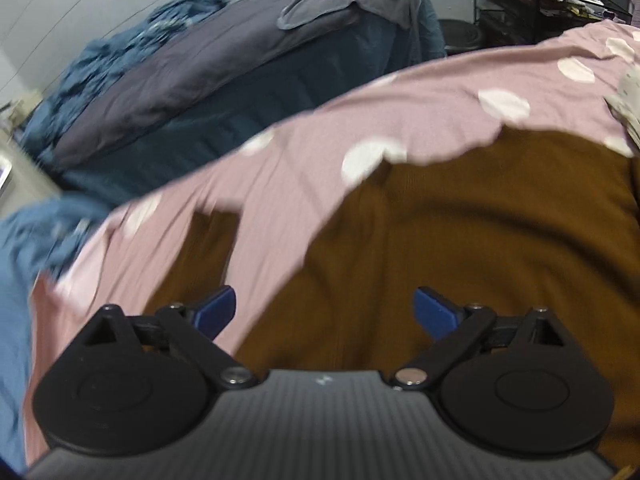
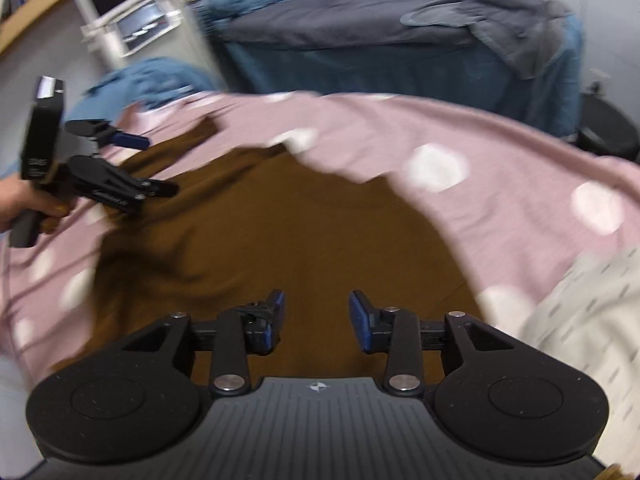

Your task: Fold small clothes

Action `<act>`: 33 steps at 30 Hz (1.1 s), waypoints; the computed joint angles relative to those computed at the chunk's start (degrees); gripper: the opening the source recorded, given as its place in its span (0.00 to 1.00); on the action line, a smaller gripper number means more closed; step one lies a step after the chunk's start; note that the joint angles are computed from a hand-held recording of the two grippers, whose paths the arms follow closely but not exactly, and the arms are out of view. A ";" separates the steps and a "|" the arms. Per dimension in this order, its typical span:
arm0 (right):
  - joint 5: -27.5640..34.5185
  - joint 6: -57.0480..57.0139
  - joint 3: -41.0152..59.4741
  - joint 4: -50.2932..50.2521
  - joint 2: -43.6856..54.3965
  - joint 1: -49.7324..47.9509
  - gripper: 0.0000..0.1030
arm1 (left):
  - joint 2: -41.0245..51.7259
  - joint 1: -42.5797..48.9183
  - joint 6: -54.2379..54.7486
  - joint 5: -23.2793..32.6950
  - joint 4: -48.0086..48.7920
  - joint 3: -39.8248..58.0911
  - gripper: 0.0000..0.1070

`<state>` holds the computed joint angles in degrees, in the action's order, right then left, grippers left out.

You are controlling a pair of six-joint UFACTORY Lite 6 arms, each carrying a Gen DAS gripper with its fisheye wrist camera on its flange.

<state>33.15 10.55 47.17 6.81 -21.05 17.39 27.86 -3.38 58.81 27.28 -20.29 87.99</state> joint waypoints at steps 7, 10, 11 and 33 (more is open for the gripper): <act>1.99 15.07 -1.34 -4.37 -4.47 30.34 0.60 | -26.36 18.89 9.80 8.70 -4.55 -26.77 0.88; -2.06 12.31 1.12 -1.05 0.95 40.92 0.60 | -35.15 28.88 12.53 13.64 -5.08 -34.29 0.86; -3.39 10.01 2.10 1.12 3.57 43.00 0.60 | -37.89 32.64 14.12 14.86 -5.66 -36.78 0.84; -2.26 8.62 12.86 -5.78 26.15 48.85 0.10 | -67.59 47.01 33.16 27.94 -3.56 -66.48 0.06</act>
<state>30.89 19.17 60.03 1.03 5.10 66.24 -39.73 43.63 91.97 55.22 -23.85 21.51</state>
